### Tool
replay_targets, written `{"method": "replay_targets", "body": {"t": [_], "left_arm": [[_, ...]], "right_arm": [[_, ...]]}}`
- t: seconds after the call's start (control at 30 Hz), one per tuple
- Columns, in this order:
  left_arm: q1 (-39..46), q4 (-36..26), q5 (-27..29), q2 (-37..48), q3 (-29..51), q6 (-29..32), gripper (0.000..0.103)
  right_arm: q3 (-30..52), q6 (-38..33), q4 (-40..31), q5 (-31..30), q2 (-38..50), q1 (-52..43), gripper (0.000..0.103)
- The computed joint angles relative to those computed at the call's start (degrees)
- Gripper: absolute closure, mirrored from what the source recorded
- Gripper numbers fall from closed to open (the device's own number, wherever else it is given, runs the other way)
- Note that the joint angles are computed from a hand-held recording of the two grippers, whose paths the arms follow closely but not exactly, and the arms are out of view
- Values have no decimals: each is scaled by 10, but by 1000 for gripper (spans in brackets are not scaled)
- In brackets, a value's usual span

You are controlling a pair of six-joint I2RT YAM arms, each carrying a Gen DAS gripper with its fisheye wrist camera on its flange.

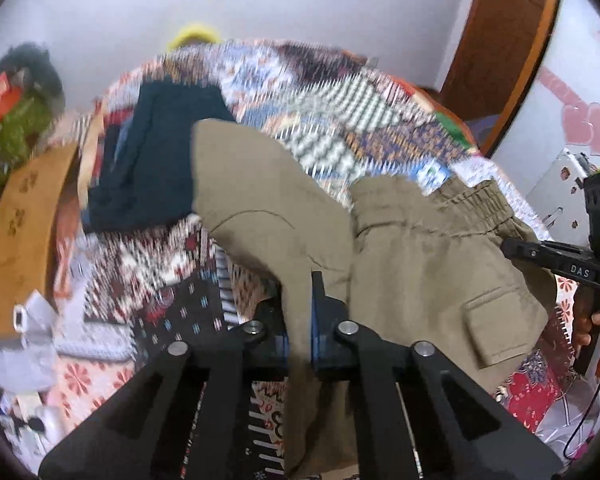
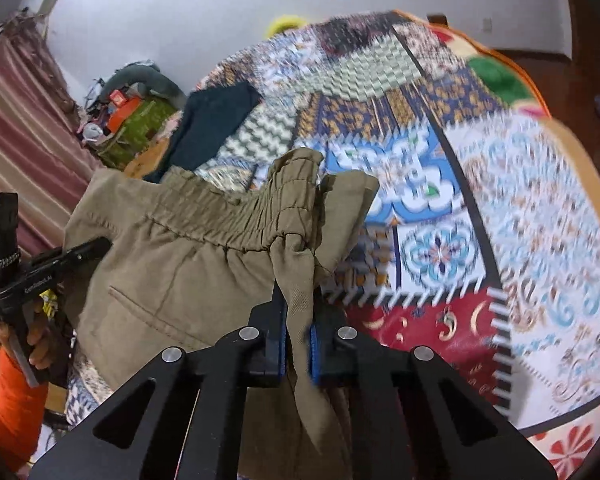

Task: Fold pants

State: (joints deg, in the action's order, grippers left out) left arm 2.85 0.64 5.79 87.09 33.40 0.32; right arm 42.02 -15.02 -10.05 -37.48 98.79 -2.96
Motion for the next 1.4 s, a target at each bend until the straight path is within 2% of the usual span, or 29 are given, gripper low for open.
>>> {"method": "replay_targets", "body": {"t": [0.33,0.57,0.87,1.03,1.4], "left_arm": [[16,-50,-14,-70,40,21,99],[70,-49,-14,-49,106,43,99],[165,-32,-8,77,230,32,99],[200,-31,-14,179,330,34,99],[216,-22,-88,433,557,66,99]], "right_arm": [[38,35,5,5,-54,45,96],[100,81,35,25,-38,98,96],[234,129,72,66,64,187,96],[332,147,82,94,150,230,96],[620,155,6,171,387,299,96]]}}
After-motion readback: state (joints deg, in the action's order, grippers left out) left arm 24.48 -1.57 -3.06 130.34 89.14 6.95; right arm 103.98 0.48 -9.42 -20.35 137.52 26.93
